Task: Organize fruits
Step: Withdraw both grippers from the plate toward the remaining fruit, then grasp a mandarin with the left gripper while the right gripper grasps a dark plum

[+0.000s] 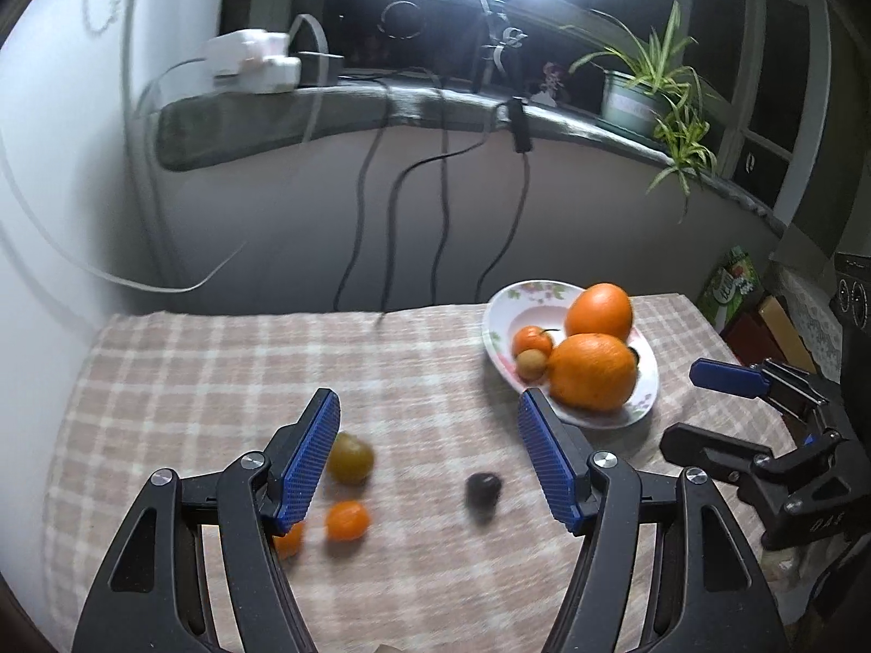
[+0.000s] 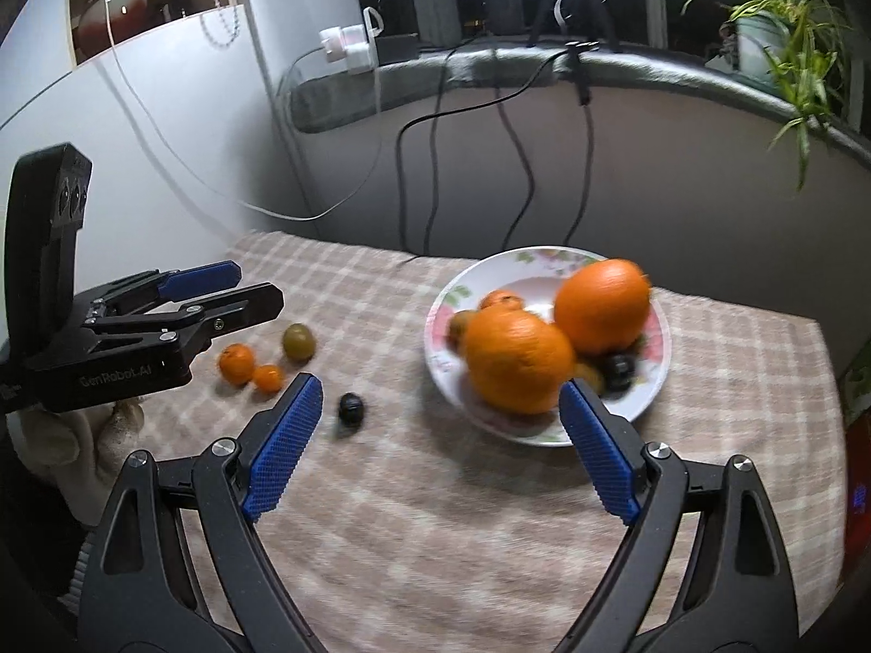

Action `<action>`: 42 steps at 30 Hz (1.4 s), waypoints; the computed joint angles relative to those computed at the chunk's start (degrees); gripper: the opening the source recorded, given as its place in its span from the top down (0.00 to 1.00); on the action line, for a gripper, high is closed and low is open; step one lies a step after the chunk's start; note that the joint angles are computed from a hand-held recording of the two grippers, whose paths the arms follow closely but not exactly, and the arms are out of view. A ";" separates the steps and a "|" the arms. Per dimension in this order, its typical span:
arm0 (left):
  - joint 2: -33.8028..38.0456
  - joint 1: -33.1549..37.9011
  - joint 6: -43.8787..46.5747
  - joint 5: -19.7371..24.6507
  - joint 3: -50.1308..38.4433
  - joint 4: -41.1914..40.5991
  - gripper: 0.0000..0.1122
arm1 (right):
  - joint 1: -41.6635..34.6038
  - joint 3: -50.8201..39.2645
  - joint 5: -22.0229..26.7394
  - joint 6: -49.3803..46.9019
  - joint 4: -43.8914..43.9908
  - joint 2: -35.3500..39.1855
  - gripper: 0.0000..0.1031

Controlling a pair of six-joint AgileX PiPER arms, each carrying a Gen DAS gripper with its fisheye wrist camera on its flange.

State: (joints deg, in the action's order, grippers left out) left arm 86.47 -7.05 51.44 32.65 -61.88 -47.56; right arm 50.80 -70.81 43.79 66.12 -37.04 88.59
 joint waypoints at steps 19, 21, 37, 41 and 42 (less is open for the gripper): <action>0.09 15.27 13.95 4.35 6.31 -8.14 0.45 | 3.51 -10.54 -0.60 -3.35 3.96 11.67 0.12; 0.26 16.39 14.59 4.57 6.80 -8.44 0.46 | 3.44 -11.25 -0.79 -4.09 4.57 12.39 0.13; 7.17 18.49 12.92 8.29 4.84 -6.85 0.65 | 1.06 -14.27 -1.66 -11.38 12.00 18.57 0.48; 8.19 17.69 12.10 8.58 3.96 -6.14 0.64 | 0.73 -14.69 -1.71 -12.64 12.84 19.49 0.48; 8.32 17.50 11.85 8.56 3.81 -5.86 0.65 | 0.58 -14.87 -1.60 -12.94 13.06 19.74 0.48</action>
State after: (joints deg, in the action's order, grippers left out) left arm 94.79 10.45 63.29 41.21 -58.08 -53.42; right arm 51.38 -85.69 42.18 53.18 -23.99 108.33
